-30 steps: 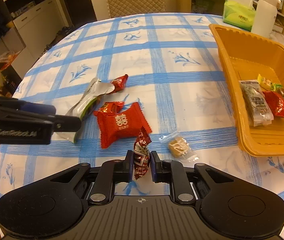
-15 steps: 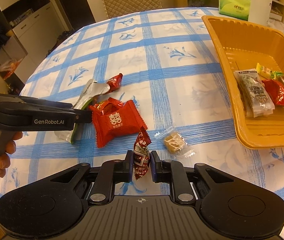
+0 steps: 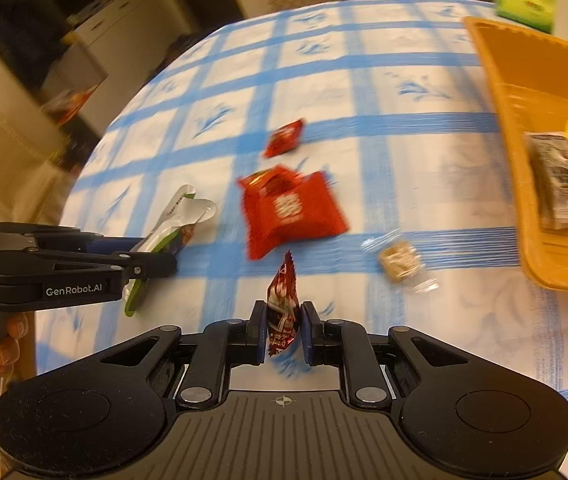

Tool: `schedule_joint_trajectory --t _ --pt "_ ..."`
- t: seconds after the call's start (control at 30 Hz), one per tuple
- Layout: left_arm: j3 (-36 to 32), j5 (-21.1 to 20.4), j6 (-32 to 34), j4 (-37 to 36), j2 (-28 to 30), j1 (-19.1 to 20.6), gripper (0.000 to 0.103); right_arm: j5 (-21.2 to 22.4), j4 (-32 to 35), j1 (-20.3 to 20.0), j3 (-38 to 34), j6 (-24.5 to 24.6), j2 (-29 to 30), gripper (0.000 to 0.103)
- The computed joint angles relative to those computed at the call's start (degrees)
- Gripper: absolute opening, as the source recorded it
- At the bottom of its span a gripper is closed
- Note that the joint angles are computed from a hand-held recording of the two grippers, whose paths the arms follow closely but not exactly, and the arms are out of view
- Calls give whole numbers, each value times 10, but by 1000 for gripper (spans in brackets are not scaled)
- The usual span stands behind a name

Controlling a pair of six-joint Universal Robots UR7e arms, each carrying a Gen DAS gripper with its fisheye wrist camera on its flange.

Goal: Organize snacks
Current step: 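Carry the pouch and chocolate candy over the orange tray and lower them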

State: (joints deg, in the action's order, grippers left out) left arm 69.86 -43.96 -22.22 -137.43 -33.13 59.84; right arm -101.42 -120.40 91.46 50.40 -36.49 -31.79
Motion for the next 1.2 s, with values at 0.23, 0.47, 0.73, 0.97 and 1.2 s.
schedule_joint_trajectory --t 0.23,0.47,0.73,0.97,1.2 --pt "35 -6 -30 3 -21 -8 30 -24 18 5 10 -25 -3 18" --pt "10 -7 7 1 -3 -6 36 -27 -7 3 29 0 -9 20" --pt "5 5 14 12 0 -7 27 -21 -31 0 52 8 -22 21" --pt "10 11 3 20 -3 -10 26 -14 -48 -1 63 3 -27 20" --pt "18 11 3 13 -6 -14 27 -11 -71 -1 80 -5 -35 17"
